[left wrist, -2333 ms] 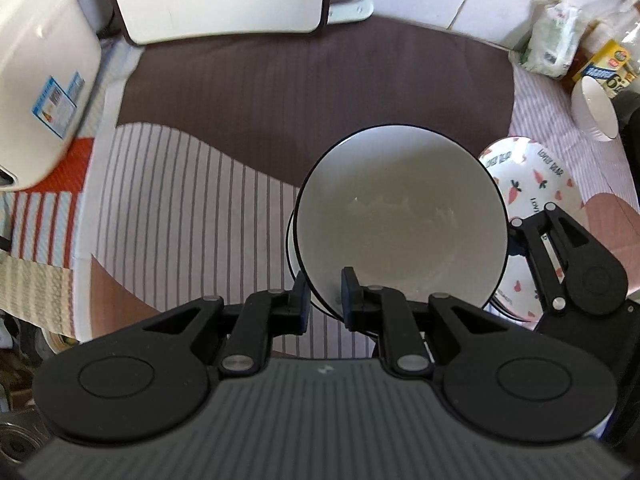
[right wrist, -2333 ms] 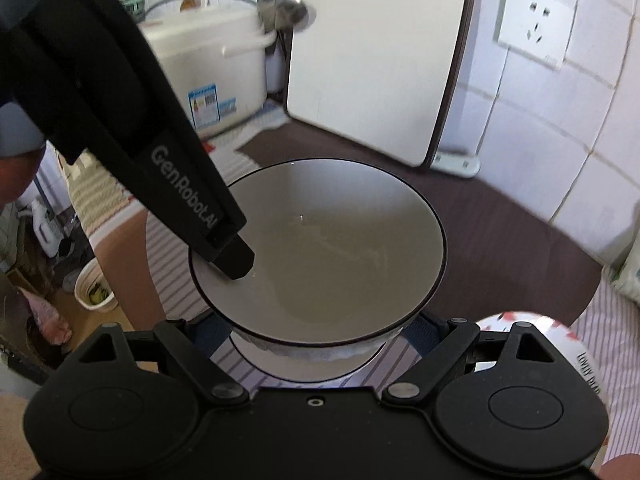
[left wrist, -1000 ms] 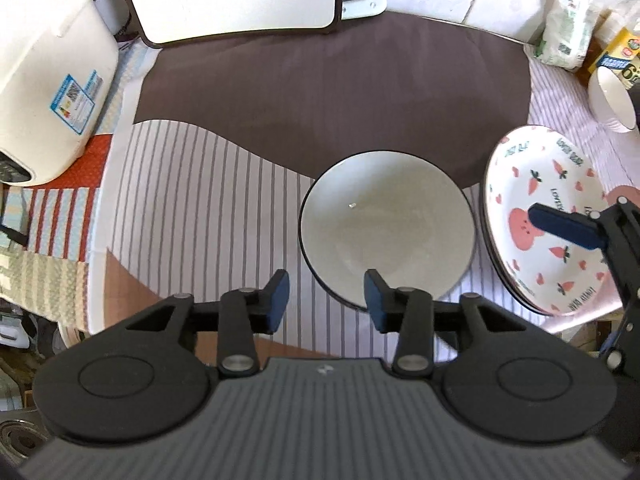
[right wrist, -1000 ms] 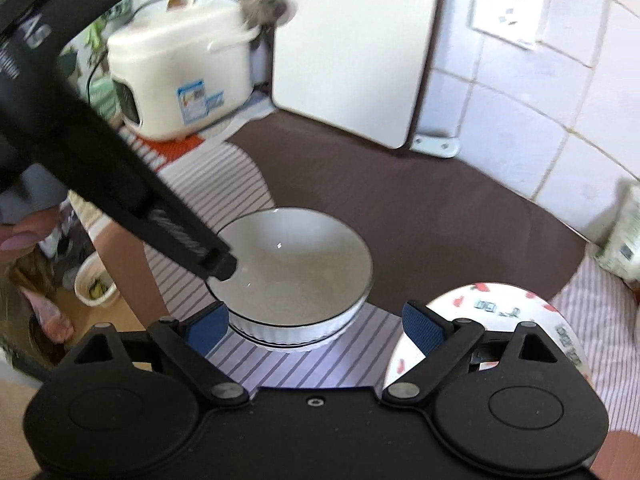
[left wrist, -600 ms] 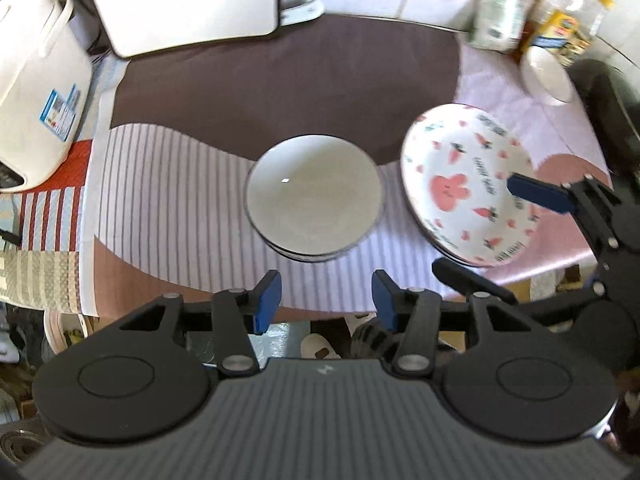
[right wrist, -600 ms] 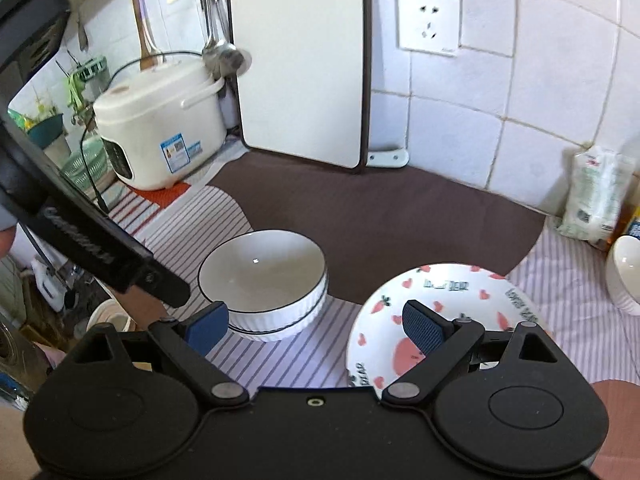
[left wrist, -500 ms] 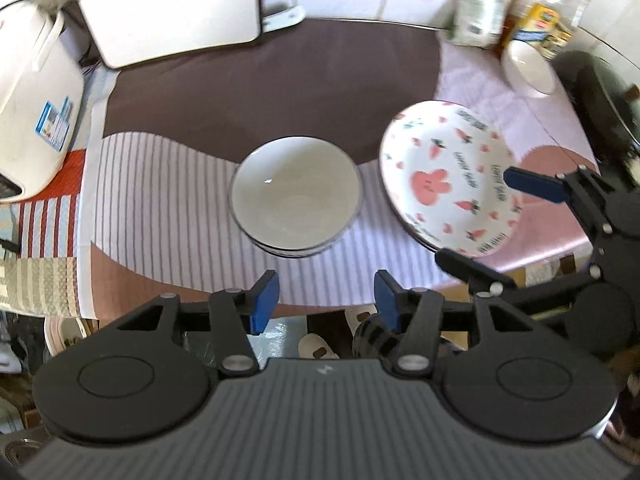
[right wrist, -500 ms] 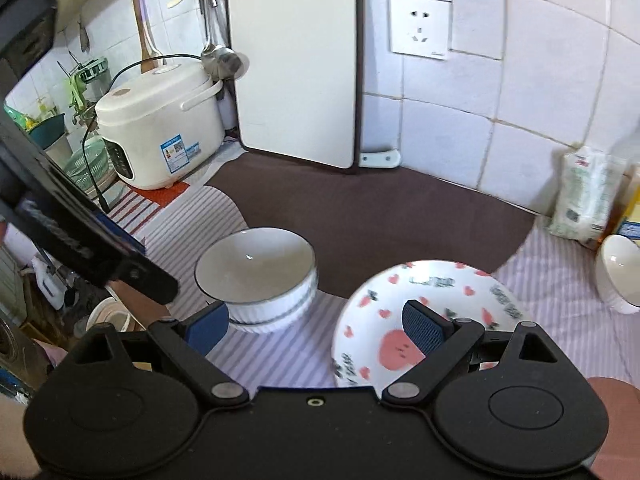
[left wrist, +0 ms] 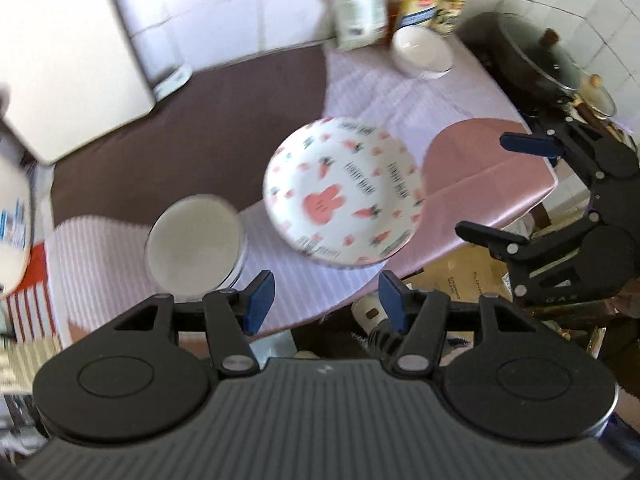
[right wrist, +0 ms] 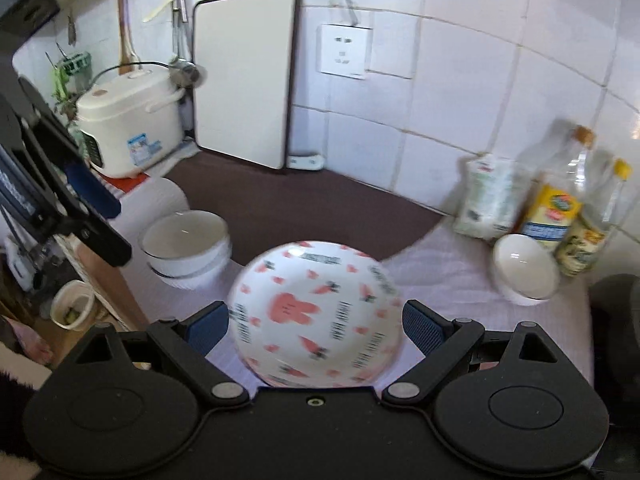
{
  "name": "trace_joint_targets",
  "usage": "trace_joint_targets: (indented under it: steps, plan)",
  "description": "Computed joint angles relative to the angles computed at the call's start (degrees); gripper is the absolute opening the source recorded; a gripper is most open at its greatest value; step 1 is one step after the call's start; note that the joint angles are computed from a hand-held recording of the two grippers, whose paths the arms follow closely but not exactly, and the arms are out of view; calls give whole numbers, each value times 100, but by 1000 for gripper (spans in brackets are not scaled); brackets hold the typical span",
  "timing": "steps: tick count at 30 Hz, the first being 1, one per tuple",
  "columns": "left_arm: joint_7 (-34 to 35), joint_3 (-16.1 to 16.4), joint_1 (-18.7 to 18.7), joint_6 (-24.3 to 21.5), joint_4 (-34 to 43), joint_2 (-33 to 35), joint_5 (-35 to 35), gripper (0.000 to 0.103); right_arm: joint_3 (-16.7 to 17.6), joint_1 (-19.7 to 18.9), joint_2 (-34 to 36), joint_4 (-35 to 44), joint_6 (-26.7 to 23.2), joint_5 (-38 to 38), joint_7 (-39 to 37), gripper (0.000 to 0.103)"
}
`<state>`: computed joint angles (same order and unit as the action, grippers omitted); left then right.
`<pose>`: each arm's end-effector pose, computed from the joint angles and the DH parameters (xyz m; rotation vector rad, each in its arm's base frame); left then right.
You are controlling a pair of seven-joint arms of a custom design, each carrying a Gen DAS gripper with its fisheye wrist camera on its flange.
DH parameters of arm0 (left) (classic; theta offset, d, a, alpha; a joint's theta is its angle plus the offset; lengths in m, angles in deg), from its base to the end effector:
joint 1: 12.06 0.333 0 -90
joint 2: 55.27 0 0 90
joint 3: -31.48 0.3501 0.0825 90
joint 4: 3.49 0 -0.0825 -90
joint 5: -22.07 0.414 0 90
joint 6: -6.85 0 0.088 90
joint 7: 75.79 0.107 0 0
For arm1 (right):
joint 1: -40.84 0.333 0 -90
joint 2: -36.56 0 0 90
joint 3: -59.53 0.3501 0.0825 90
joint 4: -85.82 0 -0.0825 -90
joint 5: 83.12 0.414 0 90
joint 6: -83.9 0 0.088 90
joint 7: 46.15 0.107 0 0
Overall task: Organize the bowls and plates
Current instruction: 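Move both grippers to the white bowl beside the seasoning bottles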
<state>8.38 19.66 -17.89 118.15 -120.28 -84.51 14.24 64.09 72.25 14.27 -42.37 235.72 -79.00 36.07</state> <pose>0.4076 -0.1674 0.7103 -1.8603 2.2242 -0.5241 0.4043 0.2989 0.6422 -2.1829 0.9871 -0.4918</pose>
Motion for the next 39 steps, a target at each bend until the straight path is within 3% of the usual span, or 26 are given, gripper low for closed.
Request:
trace_joint_targets:
  steps: [7, 11, 20, 24, 29, 31, 36, 39]
  plan:
    - [-363, -342, -150, 149, 1045, 1038, 281, 57, -420, -157, -233, -55, -112, 69, -553, 96]
    - [-735, -446, -325, 80, 1786, 1744, 550, 57, -1067, 128, -233, -52, 25, 972, -1536, 96]
    - [-1791, -415, -959, 375, 2999, 3221, 1445, 59, -1676, 126, 704, 331, 855, 2780, -3048, 96]
    - [-2129, -216, -1167, 632, 3504, 3887, 1590, 63, -1612, -69, 1347, 634, 1244, 3144, -3555, 96]
    - [-2328, -44, -1274, 416, 4333, 4668, 1153, 64, -1085, -733, 2042, 882, 1525, 1760, -2923, 97]
    - [-2376, 26, -1346, 367, 4605, 4917, 1135, 64, -974, -933, 2328, 1107, 1289, 1278, -2622, 97]
    - [-2574, 197, -1467, 235, 5313, 5583, 1131, 65, -594, -1387, 2838, 1555, 1051, 1970, -2898, 97]
    - [-2623, 242, -1456, 132, 5690, 5945, 990, 65, -396, -1565, 3142, 1722, 1232, 1788, -2931, 97]
